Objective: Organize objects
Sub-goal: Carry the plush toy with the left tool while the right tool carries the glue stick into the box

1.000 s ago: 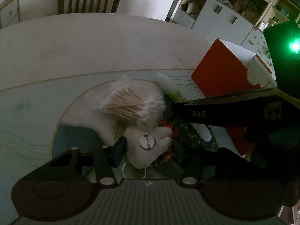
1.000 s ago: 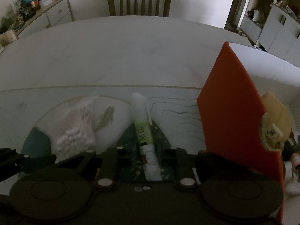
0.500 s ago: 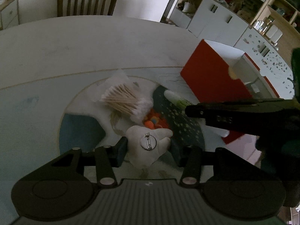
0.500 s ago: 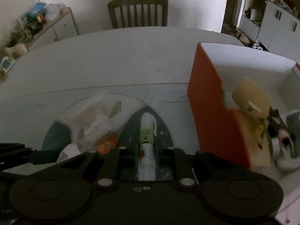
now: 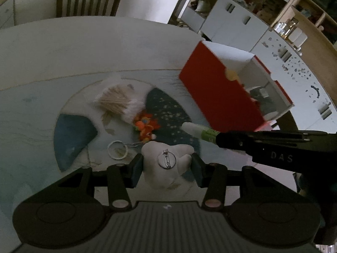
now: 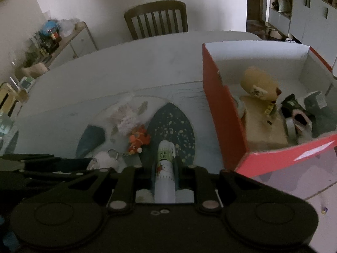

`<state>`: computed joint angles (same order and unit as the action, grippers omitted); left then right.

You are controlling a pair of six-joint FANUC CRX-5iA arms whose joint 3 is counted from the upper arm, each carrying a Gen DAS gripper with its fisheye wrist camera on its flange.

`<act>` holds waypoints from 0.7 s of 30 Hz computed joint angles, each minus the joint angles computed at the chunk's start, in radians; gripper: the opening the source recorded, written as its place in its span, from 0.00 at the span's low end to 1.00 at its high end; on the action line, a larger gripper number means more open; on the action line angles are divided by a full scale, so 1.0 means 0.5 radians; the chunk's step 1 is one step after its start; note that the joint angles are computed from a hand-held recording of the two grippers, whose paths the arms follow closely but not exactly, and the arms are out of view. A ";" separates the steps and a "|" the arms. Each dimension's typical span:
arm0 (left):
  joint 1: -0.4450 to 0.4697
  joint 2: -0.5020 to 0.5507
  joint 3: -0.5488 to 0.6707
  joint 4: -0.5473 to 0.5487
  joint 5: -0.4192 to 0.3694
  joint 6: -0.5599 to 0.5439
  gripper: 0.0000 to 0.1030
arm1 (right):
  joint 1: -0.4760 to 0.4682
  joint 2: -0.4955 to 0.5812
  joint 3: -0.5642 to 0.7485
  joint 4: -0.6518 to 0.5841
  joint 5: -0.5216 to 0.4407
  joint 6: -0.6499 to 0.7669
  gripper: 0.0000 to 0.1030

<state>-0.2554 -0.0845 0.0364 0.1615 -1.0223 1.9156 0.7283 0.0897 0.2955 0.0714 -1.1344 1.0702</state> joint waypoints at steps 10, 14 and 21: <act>-0.156 0.078 0.253 -0.133 -0.018 0.020 0.46 | -0.032 -0.188 -0.085 0.055 0.131 0.006 0.16; -0.217 0.149 0.388 -0.173 -0.017 0.022 0.46 | -0.086 -0.224 -0.082 0.063 0.170 0.030 0.16; -0.326 0.346 0.679 -0.269 -0.056 0.043 0.46 | -0.219 -0.255 -0.108 0.112 0.248 0.073 0.16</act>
<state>-0.4183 0.0887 0.3761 0.0271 -1.0504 1.9369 0.6185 -0.0377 0.2414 0.1274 -1.0102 1.1067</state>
